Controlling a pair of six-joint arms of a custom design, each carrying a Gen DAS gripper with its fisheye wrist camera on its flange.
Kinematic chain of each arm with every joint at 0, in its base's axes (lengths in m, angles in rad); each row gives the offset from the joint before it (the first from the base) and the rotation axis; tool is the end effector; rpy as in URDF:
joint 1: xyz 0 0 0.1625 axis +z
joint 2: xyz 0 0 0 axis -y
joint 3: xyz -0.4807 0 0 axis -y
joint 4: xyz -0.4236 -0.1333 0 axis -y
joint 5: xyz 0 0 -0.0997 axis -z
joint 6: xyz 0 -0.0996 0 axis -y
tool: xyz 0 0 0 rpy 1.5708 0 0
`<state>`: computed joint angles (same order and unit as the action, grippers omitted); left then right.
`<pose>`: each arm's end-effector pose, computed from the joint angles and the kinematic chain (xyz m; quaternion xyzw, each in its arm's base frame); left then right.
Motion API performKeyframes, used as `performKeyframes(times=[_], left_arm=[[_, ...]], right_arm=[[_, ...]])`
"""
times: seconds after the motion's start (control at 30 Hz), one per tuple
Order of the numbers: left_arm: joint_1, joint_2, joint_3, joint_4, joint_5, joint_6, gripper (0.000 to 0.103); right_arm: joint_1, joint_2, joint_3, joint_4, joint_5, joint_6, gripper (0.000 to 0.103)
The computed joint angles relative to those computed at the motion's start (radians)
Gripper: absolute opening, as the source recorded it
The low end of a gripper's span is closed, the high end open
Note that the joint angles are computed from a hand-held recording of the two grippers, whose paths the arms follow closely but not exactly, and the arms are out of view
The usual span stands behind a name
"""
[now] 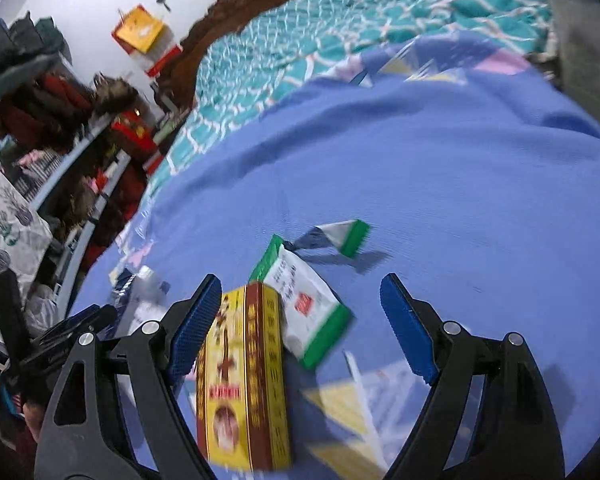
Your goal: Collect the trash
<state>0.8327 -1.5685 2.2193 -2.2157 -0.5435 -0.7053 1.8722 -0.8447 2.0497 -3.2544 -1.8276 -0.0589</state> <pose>-0.1327 -0.4707 0.3345 0.0157 0.8708 -0.3227 0.3705 0.2823 -0.5443 0.0868 0.1428 -0.9534 0.2484 0.0951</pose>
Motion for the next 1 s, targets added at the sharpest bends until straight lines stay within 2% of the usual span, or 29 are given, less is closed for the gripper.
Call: performKeyframes(times=[0.03, 0.1, 0.13, 0.17, 0.23, 0.27, 0.37, 0.5, 0.63, 0.8, 0.97, 1.0], left_arm=[[0.006, -0.005, 0.010, -0.005, -0.006, 0.001, 0.076], [0.024, 0.004, 0.007, 0.010, -0.027, -0.012, 0.069], [0.038, 0.009, 0.006, 0.003, -0.056, -0.003, 0.055], [0.050, 0.011, 0.008, -0.006, -0.081, 0.007, 0.048], [0.037, 0.007, 0.027, 0.010, -0.053, -0.015, 0.047], [0.025, 0.000, 0.030, 0.043, -0.048, -0.042, 0.047], [-0.002, -0.026, 0.045, 0.095, -0.075, -0.112, 0.047], [-0.092, -0.084, 0.110, 0.177, -0.087, -0.228, 0.047], [-0.209, -0.147, 0.170, 0.320, -0.091, -0.370, 0.047], [-0.322, -0.246, 0.210, 0.490, -0.143, -0.503, 0.047], [-0.418, -0.338, 0.232, 0.683, -0.166, -0.662, 0.047], [-0.433, -0.346, 0.231, 0.732, -0.164, -0.703, 0.047]], right_arm=[[0.002, 0.018, -0.022, 0.018, -0.019, -0.004, 0.082], [0.003, 0.036, -0.042, 0.043, -0.029, -0.002, 0.081], [0.008, 0.045, -0.046, 0.035, -0.036, -0.010, 0.077], [0.013, 0.047, -0.047, 0.048, -0.033, -0.028, 0.062], [0.016, 0.039, -0.029, 0.059, -0.003, -0.049, 0.052], [0.021, 0.035, -0.017, 0.050, -0.001, -0.062, 0.043], [0.041, 0.022, 0.018, 0.027, -0.010, -0.093, 0.036], [0.055, -0.013, 0.102, -0.004, 0.018, -0.103, 0.035], [0.077, -0.042, 0.187, -0.044, 0.036, -0.082, 0.035], [0.100, -0.089, 0.293, -0.100, 0.051, -0.060, 0.035], [0.112, -0.117, 0.408, -0.254, 0.057, -0.031, 0.037], [0.112, -0.116, 0.420, -0.283, 0.053, -0.021, 0.041]])
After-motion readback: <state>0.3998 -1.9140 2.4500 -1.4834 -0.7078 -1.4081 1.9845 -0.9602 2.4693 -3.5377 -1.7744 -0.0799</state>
